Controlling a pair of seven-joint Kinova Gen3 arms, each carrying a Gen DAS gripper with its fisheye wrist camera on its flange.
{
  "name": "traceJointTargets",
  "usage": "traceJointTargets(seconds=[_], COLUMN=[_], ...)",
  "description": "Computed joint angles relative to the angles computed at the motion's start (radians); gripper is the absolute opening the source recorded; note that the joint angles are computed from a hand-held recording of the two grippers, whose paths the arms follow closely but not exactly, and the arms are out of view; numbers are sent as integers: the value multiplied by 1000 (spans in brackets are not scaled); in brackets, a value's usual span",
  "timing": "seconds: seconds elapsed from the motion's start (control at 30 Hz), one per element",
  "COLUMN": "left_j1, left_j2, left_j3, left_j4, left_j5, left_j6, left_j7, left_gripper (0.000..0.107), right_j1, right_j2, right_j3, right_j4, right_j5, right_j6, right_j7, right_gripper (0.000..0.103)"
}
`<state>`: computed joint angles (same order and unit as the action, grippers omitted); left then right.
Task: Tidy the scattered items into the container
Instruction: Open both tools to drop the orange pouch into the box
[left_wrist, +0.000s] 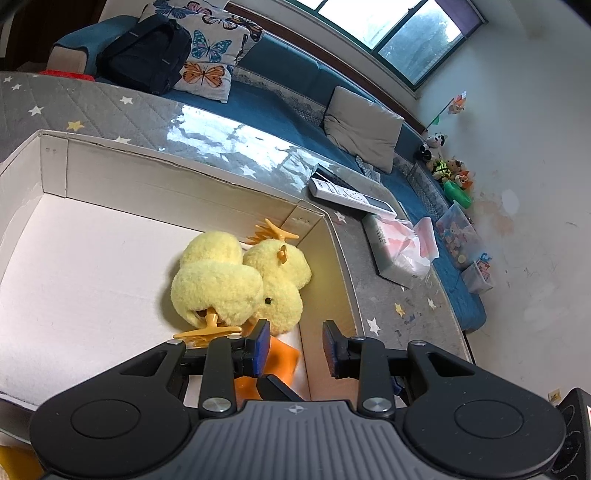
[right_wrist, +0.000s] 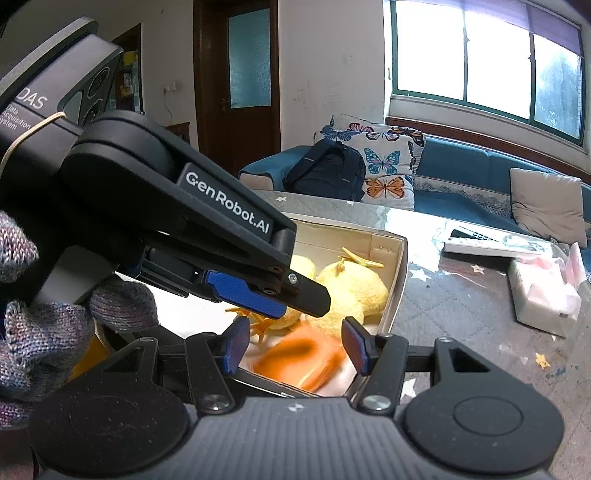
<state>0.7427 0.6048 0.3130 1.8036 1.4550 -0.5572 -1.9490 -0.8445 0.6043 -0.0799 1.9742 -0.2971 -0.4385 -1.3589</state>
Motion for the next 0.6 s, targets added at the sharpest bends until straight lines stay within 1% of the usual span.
traceJointTargets(seconds=[0.13,0.37,0.6], left_j1=[0,18,54], left_j2=[1,-12,-30], left_j3=[5,12,24], left_j4=[-5,9,24], left_j5=[15,14,24], left_j6=[-2,-32,-86], left_j7=[-16,-1,-1], left_gripper=[33,33,33], right_j1=[-5,-12,-39], right_j2=[-1,-17,-48], right_j3=[3,-2,-5], right_j4=[2,28,84], right_j5=[-6,-23,-64], right_j6=[-2,-33,-87], right_j7=[3,1,24], right_gripper=[56,57,64])
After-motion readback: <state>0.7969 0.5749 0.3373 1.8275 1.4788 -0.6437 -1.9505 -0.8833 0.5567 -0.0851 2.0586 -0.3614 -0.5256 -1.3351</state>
